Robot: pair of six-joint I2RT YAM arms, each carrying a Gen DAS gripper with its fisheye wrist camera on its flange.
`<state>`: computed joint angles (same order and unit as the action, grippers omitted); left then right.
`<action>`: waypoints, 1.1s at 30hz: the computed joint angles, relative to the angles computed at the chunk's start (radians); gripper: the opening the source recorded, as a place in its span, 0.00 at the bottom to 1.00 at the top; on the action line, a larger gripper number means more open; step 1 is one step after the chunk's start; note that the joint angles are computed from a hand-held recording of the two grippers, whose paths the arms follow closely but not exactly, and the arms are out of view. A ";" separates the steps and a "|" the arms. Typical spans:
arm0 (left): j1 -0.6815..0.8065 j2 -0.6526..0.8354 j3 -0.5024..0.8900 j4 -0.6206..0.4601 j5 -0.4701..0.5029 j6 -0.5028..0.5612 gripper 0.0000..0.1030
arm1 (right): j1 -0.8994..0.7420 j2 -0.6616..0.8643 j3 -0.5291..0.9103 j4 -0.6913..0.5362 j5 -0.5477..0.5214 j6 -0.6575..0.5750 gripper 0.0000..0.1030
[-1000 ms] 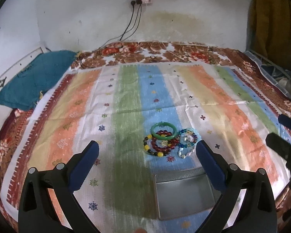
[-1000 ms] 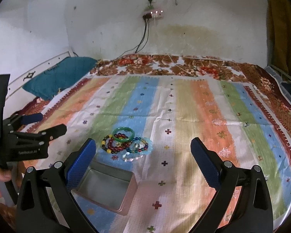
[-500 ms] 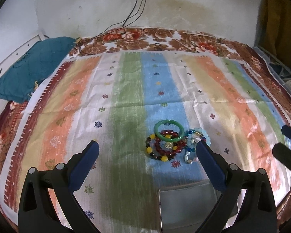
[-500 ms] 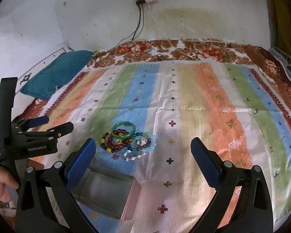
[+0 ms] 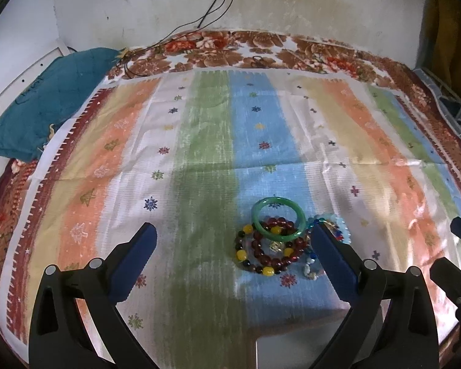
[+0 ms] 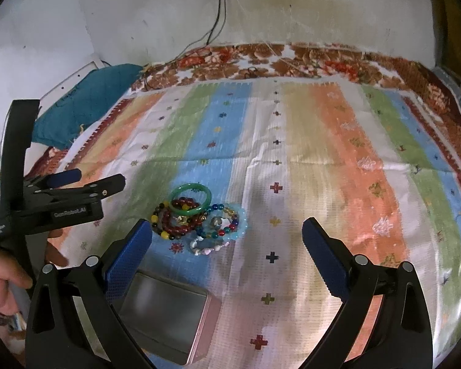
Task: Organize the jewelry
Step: 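Move both open tools forward over the bracelet pile beside the tin, then close left tool on green jade bangle while right tool closes on multicoloured bead bracelet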
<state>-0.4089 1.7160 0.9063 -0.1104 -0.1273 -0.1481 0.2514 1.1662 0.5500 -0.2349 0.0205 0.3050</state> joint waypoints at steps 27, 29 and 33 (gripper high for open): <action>0.009 0.333 0.297 -0.121 0.021 0.024 0.95 | -0.112 0.407 0.144 0.076 -0.284 0.115 0.96; 0.006 0.359 0.323 -0.129 0.016 0.029 0.95 | -0.119 0.436 0.152 0.084 -0.308 0.121 0.88; 0.005 0.395 0.360 -0.141 0.023 0.039 0.95 | -0.138 0.497 0.174 0.096 -0.349 0.134 0.80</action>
